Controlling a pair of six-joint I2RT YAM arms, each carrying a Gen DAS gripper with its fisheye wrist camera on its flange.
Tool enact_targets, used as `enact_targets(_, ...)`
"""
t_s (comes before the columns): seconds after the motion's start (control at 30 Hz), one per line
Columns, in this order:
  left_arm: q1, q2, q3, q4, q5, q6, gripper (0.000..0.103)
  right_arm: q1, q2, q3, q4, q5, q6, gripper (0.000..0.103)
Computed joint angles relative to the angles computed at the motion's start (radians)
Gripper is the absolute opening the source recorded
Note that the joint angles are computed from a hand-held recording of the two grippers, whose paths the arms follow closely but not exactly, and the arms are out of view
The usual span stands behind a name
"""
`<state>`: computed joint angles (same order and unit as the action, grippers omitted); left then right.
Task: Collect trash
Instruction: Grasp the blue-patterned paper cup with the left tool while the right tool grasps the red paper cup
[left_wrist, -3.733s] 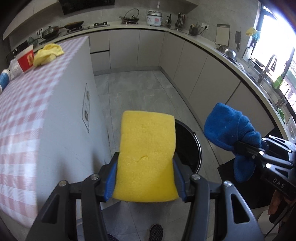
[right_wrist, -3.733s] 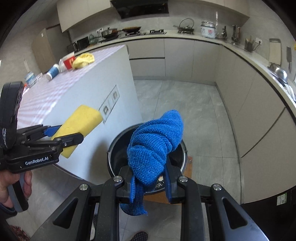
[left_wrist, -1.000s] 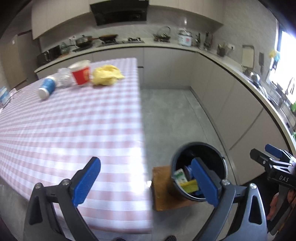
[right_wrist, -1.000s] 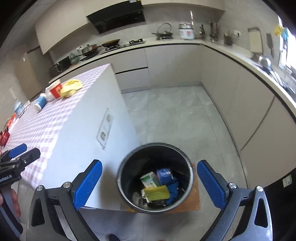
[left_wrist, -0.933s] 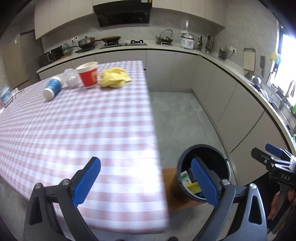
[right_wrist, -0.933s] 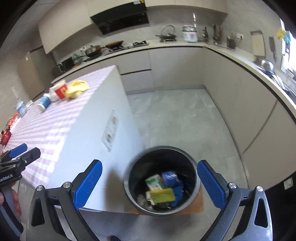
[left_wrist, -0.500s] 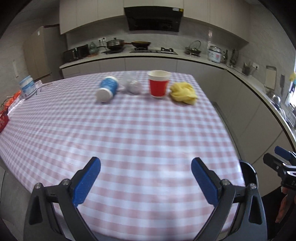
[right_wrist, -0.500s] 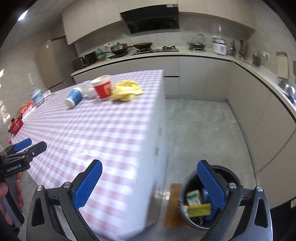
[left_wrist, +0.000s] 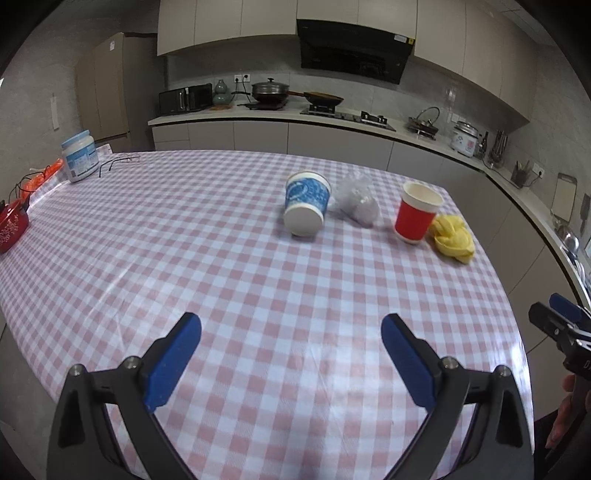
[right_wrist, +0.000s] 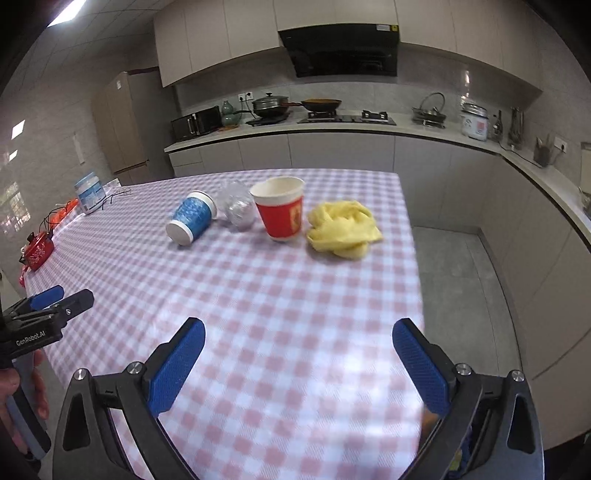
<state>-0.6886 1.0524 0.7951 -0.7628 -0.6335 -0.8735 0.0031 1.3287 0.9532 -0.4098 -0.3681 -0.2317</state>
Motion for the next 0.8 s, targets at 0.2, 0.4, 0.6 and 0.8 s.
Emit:
enact_targets(0.2,0.232,0.113,0.02,0.2,0.137,0.229,0.096,0.113,0.23,0.163,0.071,0.043,0.074,0.091)
enact_targets(0.4,0.39,0.334,0.125,0.343,0.271,0.363,0.091,0.183,0.476,0.377,0.09,0.091,0.095,0.089)
enact_targets(0.6,0.462,0.511,0.232,0.405,0.342,0.423,0.091,0.211,0.698,0.624,0.035,0.129,0.108,0.089)
enact_targets(0.8,0.503,0.654,0.339,0.418,0.397,0.457,0.087,0.227,0.862,0.84,-0.047,0.129,0.101,0.088)
